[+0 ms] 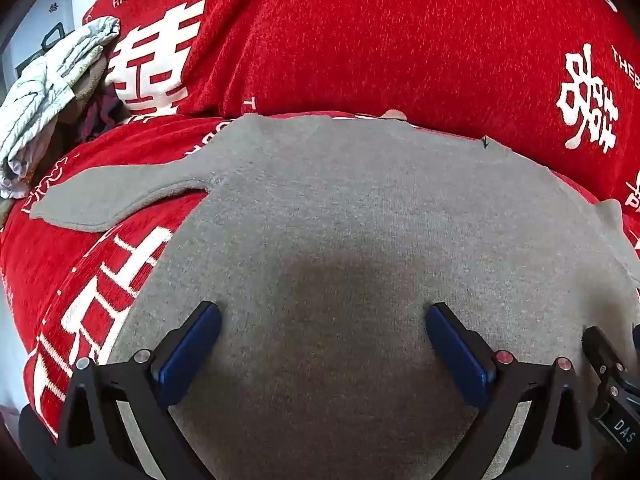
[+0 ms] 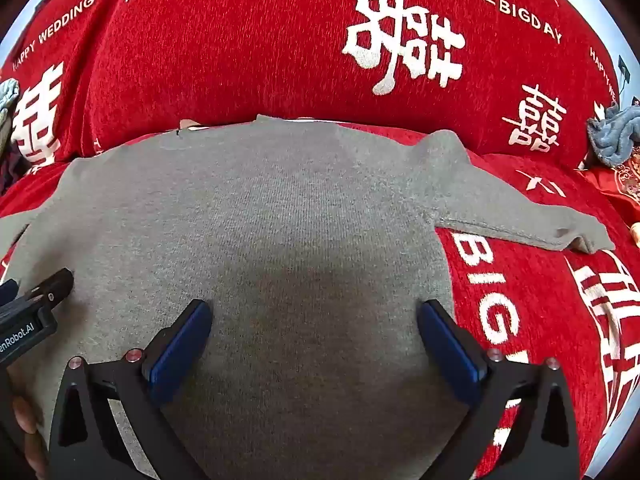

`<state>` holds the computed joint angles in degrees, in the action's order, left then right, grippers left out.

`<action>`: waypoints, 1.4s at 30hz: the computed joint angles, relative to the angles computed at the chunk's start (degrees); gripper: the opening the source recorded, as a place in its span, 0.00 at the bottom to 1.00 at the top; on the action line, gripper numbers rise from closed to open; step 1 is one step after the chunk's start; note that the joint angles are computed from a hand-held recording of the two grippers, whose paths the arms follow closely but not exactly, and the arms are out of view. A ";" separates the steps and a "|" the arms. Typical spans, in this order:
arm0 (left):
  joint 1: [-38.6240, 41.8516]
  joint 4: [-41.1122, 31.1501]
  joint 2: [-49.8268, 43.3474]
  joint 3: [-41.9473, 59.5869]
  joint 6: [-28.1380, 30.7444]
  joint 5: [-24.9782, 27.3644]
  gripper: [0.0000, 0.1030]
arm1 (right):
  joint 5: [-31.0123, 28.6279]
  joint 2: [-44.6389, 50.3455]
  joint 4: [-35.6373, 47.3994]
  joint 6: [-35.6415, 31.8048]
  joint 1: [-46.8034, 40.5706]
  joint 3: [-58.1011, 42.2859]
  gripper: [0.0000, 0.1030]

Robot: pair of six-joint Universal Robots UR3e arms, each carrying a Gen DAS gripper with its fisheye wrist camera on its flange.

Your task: Fold small clothes

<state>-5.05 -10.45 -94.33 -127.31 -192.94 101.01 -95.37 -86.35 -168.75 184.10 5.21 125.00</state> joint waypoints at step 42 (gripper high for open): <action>-1.15 -18.16 0.58 9.02 -1.78 1.37 1.00 | 2.87 -1.26 20.28 -0.22 -0.94 -10.04 1.00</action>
<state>-6.20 -28.61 -93.75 -118.29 -194.72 102.38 -92.51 -87.61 -148.47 183.88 4.27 114.96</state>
